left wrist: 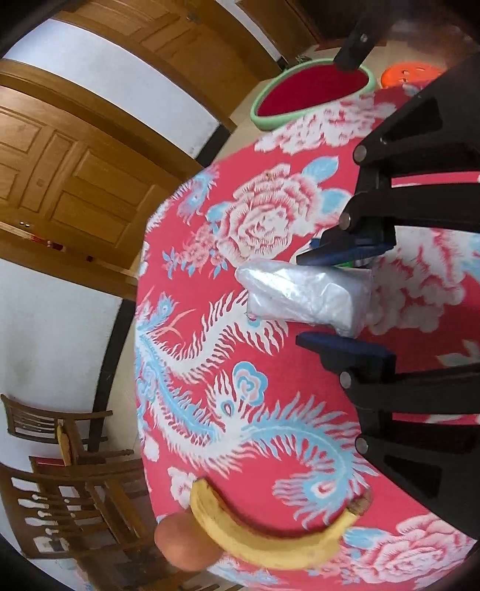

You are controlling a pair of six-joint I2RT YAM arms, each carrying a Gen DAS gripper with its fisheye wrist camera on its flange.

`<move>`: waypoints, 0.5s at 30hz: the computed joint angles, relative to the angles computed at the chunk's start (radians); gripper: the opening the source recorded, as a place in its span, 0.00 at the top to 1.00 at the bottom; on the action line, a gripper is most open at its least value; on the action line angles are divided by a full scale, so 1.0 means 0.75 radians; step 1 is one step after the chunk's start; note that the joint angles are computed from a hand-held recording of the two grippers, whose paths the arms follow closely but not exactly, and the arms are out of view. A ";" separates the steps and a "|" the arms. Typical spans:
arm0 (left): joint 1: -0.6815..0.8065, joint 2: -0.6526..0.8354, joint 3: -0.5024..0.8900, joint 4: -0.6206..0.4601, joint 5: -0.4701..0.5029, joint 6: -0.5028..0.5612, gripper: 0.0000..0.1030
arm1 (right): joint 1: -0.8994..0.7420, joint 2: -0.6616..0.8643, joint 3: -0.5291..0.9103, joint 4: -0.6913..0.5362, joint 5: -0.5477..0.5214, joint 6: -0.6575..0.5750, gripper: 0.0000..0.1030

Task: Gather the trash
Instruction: 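Grasp the clear plastic bag with the left tool, then grasp the green-and-white toy figure with the right tool while the left tool holds the bag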

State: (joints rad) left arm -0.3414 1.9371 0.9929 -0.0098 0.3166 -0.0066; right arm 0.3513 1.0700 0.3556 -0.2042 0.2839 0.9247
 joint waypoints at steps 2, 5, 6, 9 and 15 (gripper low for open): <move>0.026 -0.068 -0.069 0.029 0.020 -0.020 0.65 | 0.022 0.044 0.029 0.016 0.004 -0.009 0.43; 0.065 -0.125 -0.124 0.046 0.025 -0.045 0.65 | 0.052 0.110 0.069 0.048 -0.004 -0.026 0.43; 0.083 -0.145 -0.146 0.052 0.023 -0.048 0.69 | 0.064 0.133 0.083 0.054 -0.001 -0.029 0.43; 0.130 -0.175 -0.180 0.058 0.029 -0.042 0.69 | 0.090 0.230 0.135 0.091 -0.020 -0.042 0.43; 0.209 -0.176 -0.217 0.063 0.062 -0.013 0.69 | 0.155 0.417 0.239 0.152 -0.028 -0.048 0.43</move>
